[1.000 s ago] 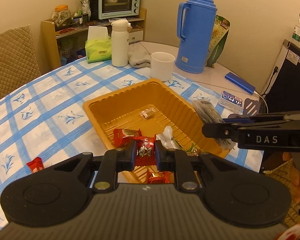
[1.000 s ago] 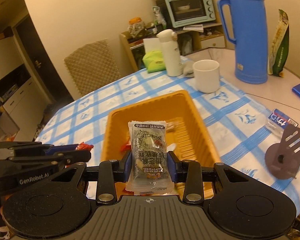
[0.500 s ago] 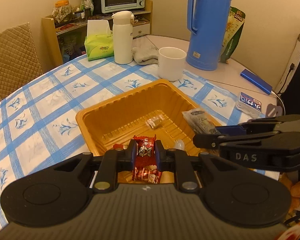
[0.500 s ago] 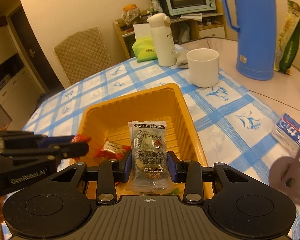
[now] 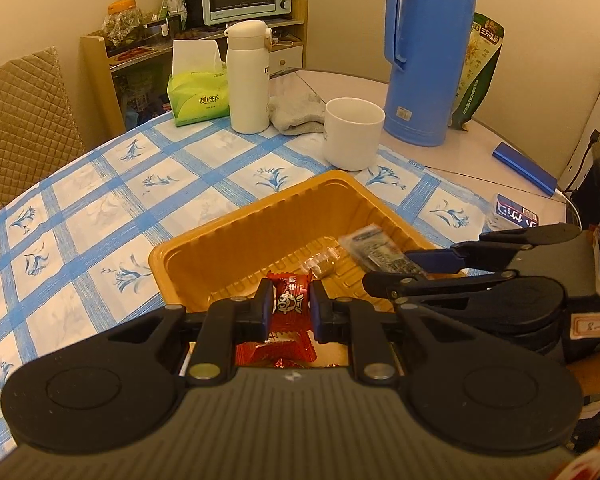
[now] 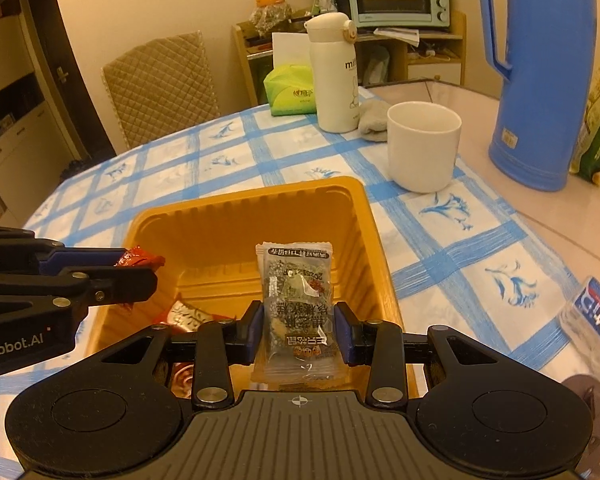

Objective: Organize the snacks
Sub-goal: 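Carry the red candy and seaweed snack over the orange tray with both tools, then open both tools to drop the snacks into the orange tray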

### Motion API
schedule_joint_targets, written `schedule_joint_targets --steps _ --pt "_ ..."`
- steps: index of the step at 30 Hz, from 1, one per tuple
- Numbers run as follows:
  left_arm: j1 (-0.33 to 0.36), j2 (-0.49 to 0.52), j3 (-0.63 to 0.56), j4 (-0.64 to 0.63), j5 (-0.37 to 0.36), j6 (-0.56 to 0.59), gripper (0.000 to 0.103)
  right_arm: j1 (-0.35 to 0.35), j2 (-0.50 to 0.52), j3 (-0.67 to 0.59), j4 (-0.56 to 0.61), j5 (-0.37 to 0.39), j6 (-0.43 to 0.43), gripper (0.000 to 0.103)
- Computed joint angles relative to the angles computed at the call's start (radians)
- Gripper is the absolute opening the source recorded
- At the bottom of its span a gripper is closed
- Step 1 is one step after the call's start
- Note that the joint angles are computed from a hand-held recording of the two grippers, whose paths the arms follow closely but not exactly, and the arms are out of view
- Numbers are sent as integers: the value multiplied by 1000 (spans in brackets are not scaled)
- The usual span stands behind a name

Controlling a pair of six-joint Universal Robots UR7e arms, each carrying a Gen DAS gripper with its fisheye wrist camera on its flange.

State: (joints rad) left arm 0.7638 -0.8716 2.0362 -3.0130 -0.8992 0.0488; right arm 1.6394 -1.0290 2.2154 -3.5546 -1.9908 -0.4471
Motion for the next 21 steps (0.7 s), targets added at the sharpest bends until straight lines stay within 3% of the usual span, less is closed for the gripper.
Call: schedule_joint_targets --steps 6,11,21 --pt "7 8 -14 5 -2 -1 17 -12 -30 6 25 36 59 40" --pt "11 18 -25 5 -5 -2 17 -21 -63 31 20 61 96 51" --pt "14 64 -65 4 -6 12 18 -41 -96 58 13 75 127 52"
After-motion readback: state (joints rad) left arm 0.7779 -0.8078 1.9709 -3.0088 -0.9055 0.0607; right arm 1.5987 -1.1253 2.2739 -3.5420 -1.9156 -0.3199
